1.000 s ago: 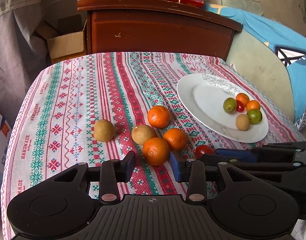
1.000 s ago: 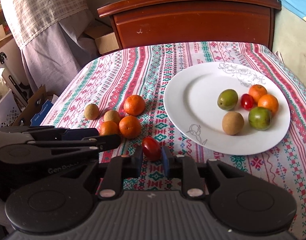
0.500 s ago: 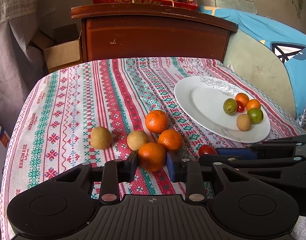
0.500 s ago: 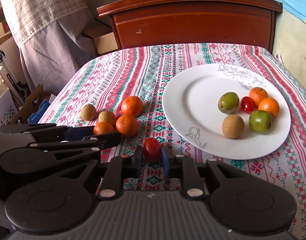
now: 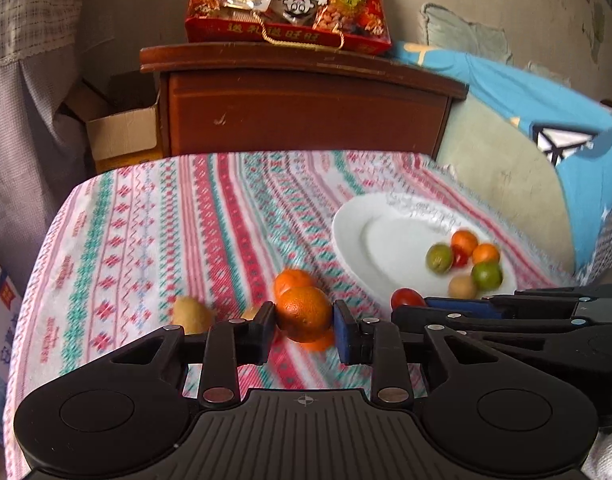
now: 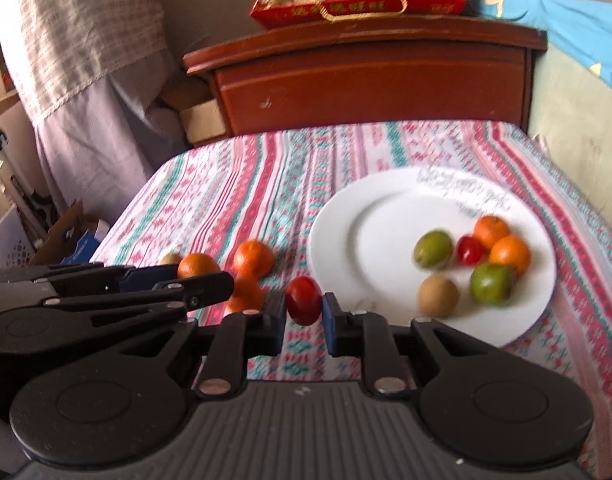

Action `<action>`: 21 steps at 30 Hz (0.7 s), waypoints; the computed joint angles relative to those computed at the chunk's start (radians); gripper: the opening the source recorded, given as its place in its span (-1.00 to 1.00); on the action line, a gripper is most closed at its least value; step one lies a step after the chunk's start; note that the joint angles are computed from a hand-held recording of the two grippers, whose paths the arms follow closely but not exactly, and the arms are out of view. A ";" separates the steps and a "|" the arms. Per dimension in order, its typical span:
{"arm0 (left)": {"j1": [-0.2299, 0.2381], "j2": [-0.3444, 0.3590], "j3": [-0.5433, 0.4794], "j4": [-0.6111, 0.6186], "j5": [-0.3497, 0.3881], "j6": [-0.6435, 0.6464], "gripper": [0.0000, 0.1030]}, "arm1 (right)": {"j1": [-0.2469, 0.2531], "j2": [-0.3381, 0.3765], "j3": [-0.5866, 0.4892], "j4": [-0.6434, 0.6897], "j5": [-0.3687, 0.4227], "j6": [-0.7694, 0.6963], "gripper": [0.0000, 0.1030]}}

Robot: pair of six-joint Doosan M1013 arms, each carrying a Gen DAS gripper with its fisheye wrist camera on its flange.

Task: Organize fruits
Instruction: 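Grasp a mandarin with the left tool while the right tool grasps a red tomato, then lower the mandarin and tomato onto the white plate and open both tools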

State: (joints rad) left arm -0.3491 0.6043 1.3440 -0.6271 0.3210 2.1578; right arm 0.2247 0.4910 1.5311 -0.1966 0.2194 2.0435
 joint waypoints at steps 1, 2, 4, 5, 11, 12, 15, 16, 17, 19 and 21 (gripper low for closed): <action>-0.002 0.003 -0.008 -0.014 -0.001 0.011 -0.47 | -0.001 -0.001 -0.002 -0.047 0.000 0.051 -0.62; -0.005 0.008 -0.016 -0.028 -0.003 0.022 -0.47 | -0.004 -0.002 -0.004 -0.085 0.000 0.092 -0.62; -0.009 0.017 -0.034 -0.062 0.003 0.040 -0.46 | -0.010 -0.002 -0.011 -0.149 0.006 0.158 -0.62; -0.010 0.022 -0.044 -0.077 0.009 0.040 -0.47 | -0.014 -0.002 -0.013 -0.176 0.008 0.182 -0.62; -0.022 0.057 -0.097 -0.072 0.040 0.000 -0.46 | -0.035 0.011 -0.030 -0.374 0.027 0.401 -0.62; -0.023 0.063 -0.105 -0.071 0.048 -0.009 -0.46 | -0.039 0.013 -0.033 -0.387 0.027 0.417 -0.62; -0.026 0.079 -0.127 -0.067 0.069 -0.029 -0.46 | -0.049 0.024 -0.045 -0.393 0.028 0.429 -0.62; -0.027 0.084 -0.133 -0.067 0.075 -0.033 -0.46 | -0.052 0.028 -0.049 -0.391 0.031 0.427 -0.62; -0.028 0.088 -0.140 -0.065 0.080 -0.039 -0.46 | -0.054 0.032 -0.053 -0.389 0.035 0.425 -0.62; -0.030 0.097 -0.152 -0.062 0.091 -0.046 -0.46 | -0.058 0.041 -0.062 -0.365 0.044 0.406 -0.62; -0.031 0.105 -0.162 -0.061 0.103 -0.048 -0.46 | -0.063 0.047 -0.067 -0.336 0.049 0.392 -0.62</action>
